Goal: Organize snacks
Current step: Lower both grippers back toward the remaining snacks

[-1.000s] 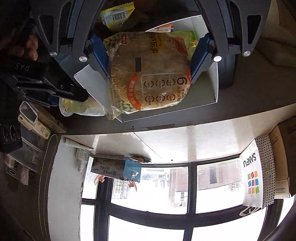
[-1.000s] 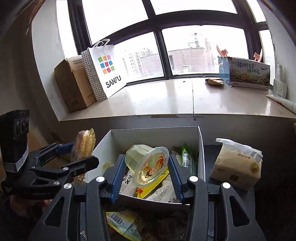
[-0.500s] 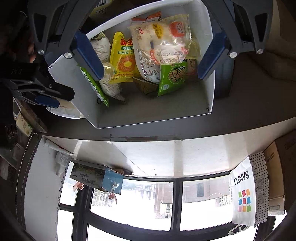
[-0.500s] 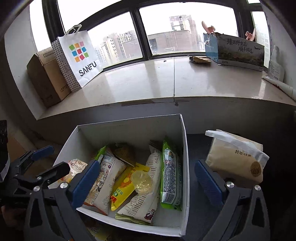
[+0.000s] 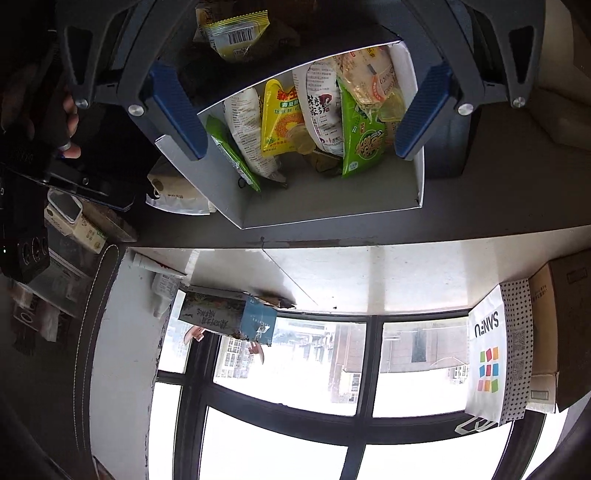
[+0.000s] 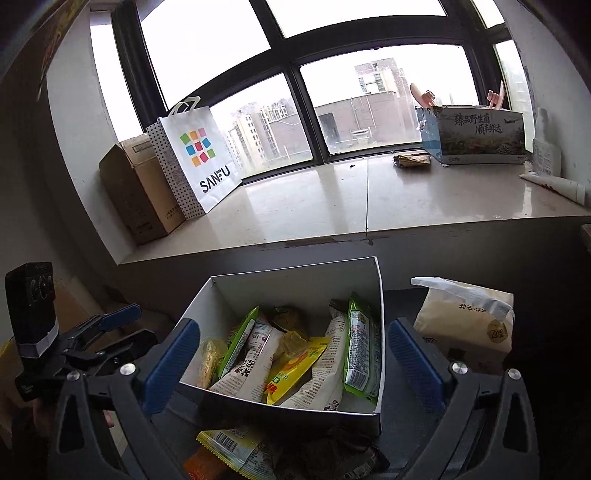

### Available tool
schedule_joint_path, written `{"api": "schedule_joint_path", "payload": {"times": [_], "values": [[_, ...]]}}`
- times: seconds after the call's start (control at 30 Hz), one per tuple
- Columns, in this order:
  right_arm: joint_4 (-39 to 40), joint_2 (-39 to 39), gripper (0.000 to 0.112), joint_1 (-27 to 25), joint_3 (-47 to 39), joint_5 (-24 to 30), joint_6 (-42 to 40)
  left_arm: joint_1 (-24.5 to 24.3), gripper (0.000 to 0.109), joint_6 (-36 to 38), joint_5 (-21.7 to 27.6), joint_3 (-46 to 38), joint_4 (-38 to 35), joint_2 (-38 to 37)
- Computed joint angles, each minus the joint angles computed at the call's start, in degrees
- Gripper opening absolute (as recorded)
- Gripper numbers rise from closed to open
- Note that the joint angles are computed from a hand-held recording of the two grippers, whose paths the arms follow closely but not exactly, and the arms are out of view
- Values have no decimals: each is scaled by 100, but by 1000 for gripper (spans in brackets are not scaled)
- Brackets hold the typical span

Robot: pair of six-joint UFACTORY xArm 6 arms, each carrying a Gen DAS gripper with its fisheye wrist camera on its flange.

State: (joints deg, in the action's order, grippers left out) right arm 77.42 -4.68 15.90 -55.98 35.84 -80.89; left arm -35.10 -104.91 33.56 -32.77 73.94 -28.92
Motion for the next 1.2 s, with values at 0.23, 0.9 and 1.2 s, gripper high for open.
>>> {"api": "schedule_joint_path", "payload": {"times": [0.23, 0.9, 1.2], "values": [[417, -1623, 103, -673, 1640, 822, -1139, -1788, 103, -1069, 1657, 632, 370, -1014], [-160, -2404, 103, -1287, 3691, 663, -1565, -3995, 103, -2119, 2547, 623, -931, 224], [720, -1227, 103, 637, 2705, -911, -2274, -3898, 103, -1921, 2303, 536, -974, 392]]}}
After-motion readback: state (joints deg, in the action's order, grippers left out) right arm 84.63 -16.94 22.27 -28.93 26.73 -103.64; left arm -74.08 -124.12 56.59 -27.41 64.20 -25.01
